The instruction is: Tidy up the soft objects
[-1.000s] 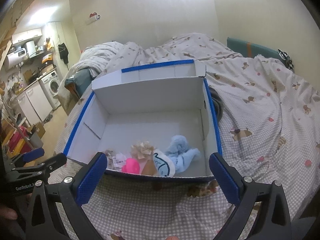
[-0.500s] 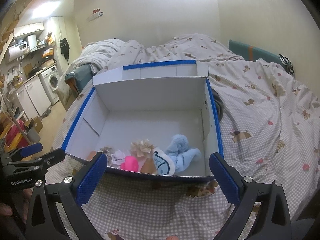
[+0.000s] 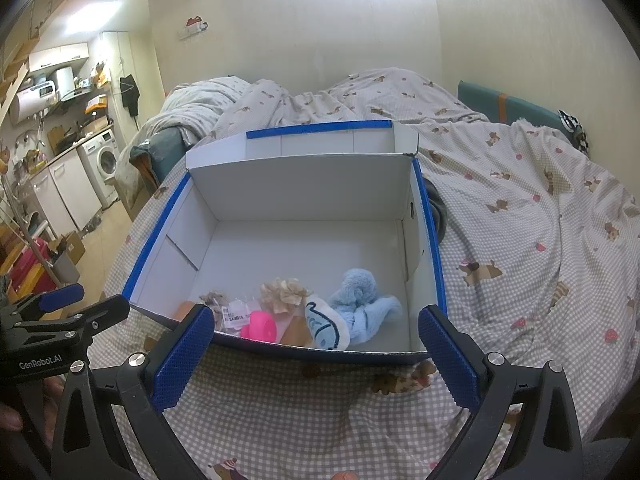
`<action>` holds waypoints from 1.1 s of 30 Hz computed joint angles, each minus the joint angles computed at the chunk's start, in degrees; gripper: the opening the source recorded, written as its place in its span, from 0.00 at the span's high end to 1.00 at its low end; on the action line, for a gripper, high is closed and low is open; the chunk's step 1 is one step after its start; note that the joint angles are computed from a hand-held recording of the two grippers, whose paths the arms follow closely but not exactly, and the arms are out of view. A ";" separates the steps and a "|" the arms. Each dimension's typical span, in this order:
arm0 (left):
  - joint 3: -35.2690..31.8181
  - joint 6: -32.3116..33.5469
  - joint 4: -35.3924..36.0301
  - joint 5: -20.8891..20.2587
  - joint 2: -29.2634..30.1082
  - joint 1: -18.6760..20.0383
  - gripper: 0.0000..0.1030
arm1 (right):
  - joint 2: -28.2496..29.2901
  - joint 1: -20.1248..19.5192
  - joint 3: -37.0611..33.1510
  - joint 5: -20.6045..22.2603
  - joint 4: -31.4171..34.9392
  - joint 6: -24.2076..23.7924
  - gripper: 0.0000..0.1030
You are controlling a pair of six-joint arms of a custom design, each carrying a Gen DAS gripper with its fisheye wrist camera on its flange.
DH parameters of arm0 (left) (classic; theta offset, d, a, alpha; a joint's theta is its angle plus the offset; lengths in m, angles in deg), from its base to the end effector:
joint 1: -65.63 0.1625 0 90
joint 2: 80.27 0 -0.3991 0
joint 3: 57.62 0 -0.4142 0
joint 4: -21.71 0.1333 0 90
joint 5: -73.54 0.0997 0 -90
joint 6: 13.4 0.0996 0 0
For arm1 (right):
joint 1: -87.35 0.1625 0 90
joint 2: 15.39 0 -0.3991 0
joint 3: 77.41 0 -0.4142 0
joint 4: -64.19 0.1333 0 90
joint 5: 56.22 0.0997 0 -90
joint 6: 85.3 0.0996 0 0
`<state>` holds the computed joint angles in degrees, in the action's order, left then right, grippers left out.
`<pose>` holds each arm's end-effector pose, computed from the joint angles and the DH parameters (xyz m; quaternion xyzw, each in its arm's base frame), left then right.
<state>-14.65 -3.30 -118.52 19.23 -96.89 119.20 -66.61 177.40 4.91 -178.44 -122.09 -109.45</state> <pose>-0.3671 -0.8197 0.0592 0.3096 0.8806 -0.2600 0.2471 0.0808 -0.7229 0.3148 0.0235 -0.8228 0.4573 0.3367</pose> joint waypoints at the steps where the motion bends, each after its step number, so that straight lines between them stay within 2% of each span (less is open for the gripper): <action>1: 0.02 -0.03 -0.02 0.04 0.03 -0.01 0.04 | 0.02 -0.01 -0.01 0.04 -0.05 -0.03 0.00; 33: -0.65 -1.18 1.26 -0.33 0.18 0.10 0.04 | 0.09 0.09 0.00 -0.04 -0.20 -0.26 0.00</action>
<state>-15.31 -4.49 -117.26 18.91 -96.71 119.30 -66.52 177.49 4.91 -178.48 -122.30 -109.71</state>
